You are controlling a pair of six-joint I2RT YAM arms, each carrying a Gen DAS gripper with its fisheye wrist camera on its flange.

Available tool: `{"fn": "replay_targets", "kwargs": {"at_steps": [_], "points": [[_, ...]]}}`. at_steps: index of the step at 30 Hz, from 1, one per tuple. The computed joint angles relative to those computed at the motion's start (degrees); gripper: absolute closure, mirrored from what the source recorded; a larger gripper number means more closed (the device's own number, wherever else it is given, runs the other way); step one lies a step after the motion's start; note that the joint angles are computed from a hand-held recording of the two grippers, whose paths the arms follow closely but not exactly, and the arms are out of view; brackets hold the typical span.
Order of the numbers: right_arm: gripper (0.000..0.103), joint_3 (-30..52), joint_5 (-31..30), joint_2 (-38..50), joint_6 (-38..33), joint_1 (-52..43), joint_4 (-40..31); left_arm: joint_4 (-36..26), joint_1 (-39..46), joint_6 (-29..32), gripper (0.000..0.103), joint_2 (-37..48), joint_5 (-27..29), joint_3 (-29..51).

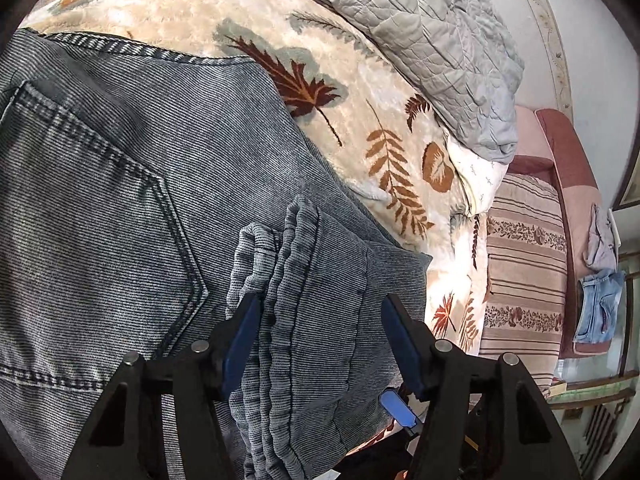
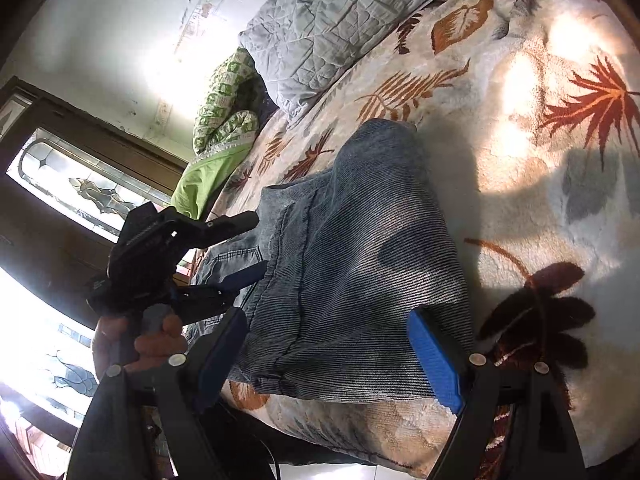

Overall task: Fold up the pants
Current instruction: 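Grasp the stacked leg cuffs of the grey jeans with the left tool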

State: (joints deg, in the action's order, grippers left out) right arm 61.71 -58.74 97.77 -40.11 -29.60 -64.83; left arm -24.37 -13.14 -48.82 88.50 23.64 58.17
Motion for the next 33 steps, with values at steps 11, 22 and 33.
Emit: {"fn": "replay_targets", "kwargs": {"at_steps": [11,22,33], "points": [[0.018,-0.4,-0.3,-0.2,-0.2,0.0,0.2,-2.5,0.7,2.8,0.044,1.3,0.8,1.6],[0.018,-0.8,-0.4,-0.4,-1.2,-0.3,-0.2,-7.3,-3.5,9.7,0.041,2.7,-6.8,5.4],[0.018,-0.8,-0.4,-0.6,-0.5,-0.1,0.3,-7.8,-4.8,7.8,0.097,-3.9,-12.2,1.5]]}}
